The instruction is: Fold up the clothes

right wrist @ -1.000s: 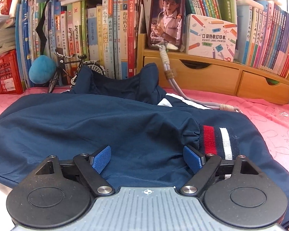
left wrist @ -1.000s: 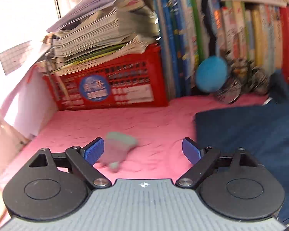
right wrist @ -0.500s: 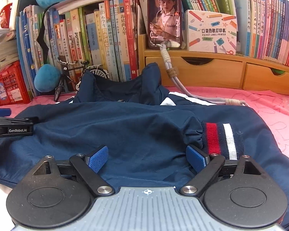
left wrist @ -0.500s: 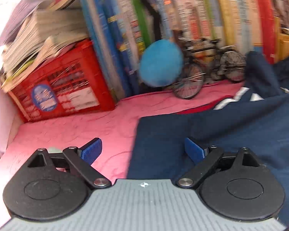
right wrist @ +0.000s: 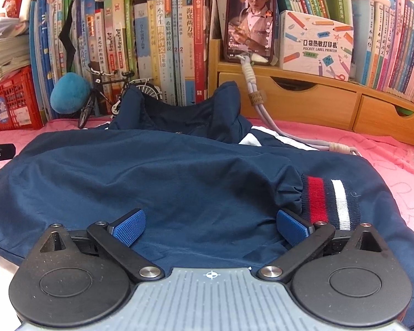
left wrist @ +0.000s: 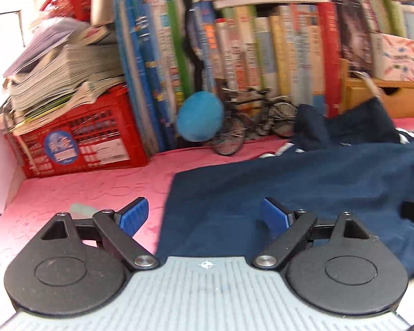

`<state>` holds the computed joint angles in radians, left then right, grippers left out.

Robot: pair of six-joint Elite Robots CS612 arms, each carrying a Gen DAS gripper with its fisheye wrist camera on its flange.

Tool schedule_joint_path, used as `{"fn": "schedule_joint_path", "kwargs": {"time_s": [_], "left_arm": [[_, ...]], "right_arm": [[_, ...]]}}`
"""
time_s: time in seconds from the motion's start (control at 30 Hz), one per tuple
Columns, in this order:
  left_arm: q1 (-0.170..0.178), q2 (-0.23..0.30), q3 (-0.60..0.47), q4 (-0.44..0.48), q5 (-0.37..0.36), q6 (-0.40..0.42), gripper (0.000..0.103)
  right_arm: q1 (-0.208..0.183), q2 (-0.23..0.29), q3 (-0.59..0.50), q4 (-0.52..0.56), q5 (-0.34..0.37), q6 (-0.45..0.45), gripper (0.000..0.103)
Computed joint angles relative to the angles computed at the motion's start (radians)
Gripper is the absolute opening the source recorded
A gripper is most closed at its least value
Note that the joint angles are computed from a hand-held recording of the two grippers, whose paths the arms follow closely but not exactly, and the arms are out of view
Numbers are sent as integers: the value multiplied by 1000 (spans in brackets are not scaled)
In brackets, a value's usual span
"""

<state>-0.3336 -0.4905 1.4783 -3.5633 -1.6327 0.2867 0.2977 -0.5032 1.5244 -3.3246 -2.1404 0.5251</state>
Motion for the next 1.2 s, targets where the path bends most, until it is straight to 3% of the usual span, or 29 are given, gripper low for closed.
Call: {"fn": "schedule_joint_path", "kwargs": {"time_s": [0.07, 0.23, 0.4, 0.53, 0.73, 1.03, 1.2], "left_arm": [[-2, -3, 19, -1, -39, 25, 92], [-7, 25, 21, -49, -49, 68, 101], [-5, 22, 5, 33, -51, 46, 103], [-11, 24, 12, 21, -29, 76, 103], [-2, 25, 3, 49, -56, 54, 103], [-36, 37, 32, -90, 63, 168, 103], [-29, 31, 28, -60, 40, 138, 103]], "right_arm": [[0, 0, -1, 5, 0, 0, 103], [1, 0, -4, 14, -3, -2, 103], [2, 0, -5, 17, -4, -6, 103], [4, 2, -9, 21, -12, -12, 103], [2, 1, -7, 18, -4, -8, 103], [1, 1, -5, 14, 1, -9, 103], [1, 0, -3, 10, 5, -10, 103]]}}
